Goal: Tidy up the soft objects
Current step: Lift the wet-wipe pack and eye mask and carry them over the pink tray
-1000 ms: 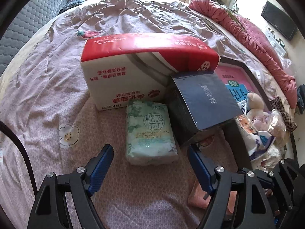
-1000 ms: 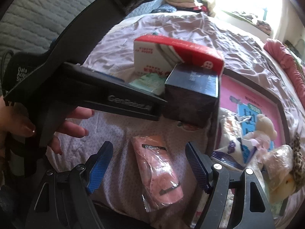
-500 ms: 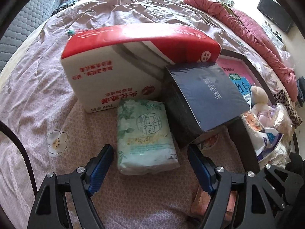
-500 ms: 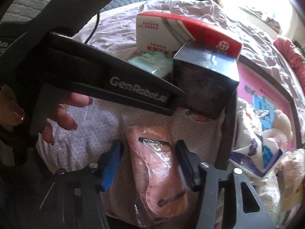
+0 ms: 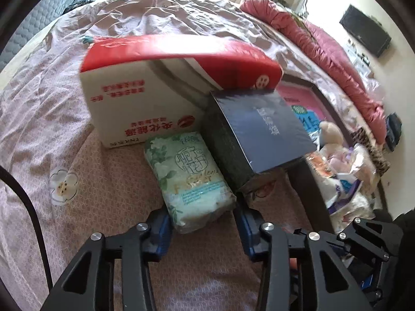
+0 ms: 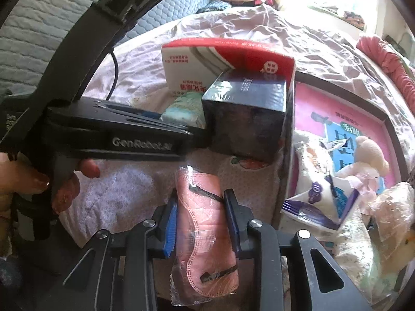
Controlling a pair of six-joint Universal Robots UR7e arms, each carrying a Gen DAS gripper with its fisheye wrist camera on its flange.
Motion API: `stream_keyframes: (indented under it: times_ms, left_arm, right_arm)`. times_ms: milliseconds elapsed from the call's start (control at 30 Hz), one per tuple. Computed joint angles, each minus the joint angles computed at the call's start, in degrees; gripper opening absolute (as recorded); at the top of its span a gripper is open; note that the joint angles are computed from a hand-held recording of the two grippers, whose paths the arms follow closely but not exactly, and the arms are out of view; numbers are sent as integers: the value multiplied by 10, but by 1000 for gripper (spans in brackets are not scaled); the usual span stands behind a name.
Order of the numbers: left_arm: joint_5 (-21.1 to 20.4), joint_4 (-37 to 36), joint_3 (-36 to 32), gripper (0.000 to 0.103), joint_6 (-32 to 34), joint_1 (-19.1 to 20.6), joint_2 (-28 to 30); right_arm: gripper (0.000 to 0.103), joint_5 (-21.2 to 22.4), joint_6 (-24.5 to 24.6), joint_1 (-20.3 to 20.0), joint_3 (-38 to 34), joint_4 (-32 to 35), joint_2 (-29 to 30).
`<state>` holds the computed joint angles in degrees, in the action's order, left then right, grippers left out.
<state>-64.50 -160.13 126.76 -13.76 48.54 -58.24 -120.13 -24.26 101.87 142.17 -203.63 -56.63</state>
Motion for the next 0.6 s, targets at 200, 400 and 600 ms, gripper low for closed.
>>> stream_keyframes:
  times_ms: [200, 400, 600]
  left_arm:
    - [-2, -3, 17, 42, -14, -1, -33]
    - [17, -3, 50, 42, -27, -39, -85]
    - [16, -17, 56, 42, -17, -102, -94]
  right_arm:
    - [34, 10, 11, 12, 14, -10, -25]
    - [34, 11, 24, 35, 36, -36, -81]
    - [34, -9, 31, 31, 52, -61, -157]
